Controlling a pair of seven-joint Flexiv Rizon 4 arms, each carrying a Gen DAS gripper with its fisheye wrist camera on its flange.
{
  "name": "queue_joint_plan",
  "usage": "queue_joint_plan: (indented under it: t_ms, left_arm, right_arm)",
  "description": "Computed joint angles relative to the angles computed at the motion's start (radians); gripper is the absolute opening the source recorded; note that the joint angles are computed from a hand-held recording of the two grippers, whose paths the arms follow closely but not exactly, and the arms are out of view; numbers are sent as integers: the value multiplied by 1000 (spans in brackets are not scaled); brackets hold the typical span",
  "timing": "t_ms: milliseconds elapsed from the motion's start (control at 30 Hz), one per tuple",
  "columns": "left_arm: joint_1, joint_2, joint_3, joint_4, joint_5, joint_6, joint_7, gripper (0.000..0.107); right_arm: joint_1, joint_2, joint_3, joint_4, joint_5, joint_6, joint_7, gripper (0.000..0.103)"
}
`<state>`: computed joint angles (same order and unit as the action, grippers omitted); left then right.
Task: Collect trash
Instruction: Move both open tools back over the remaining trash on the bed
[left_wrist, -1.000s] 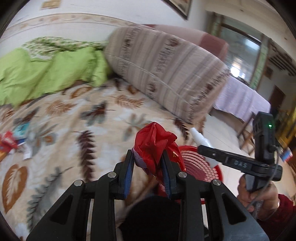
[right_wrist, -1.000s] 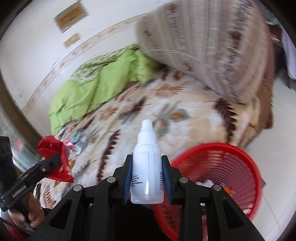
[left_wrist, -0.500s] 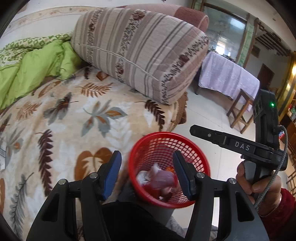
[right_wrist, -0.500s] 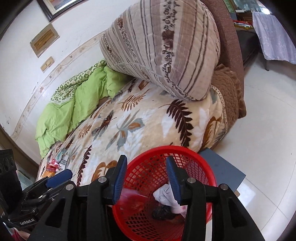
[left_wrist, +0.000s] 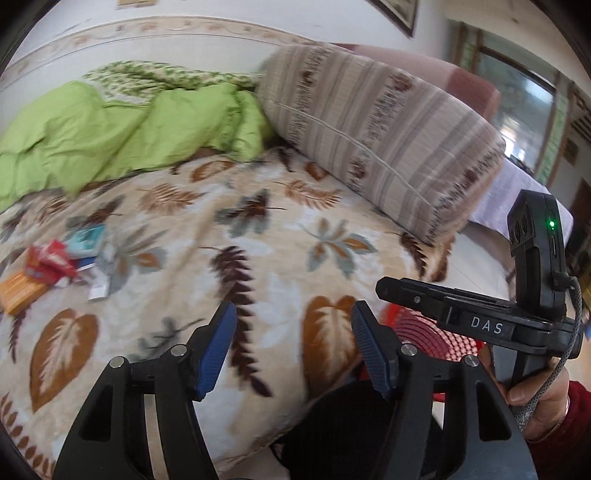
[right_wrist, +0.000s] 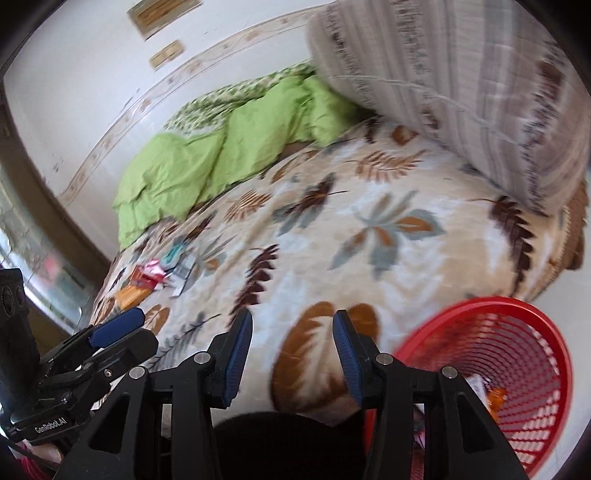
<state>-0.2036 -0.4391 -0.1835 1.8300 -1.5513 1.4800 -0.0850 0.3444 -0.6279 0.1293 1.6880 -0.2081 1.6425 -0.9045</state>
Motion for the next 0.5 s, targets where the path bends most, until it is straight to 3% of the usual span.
queue_joint_plan:
  t_ms: [333, 500]
  left_arm:
    - [87, -28, 100, -37, -110, 44, -11, 65]
    - [176, -68, 127, -75, -42, 50, -135, 66]
  right_arm:
    - [42, -242, 141, -433, -31, -258, -141, 48]
    - [84, -368, 166, -647, 2, -376, -222, 48]
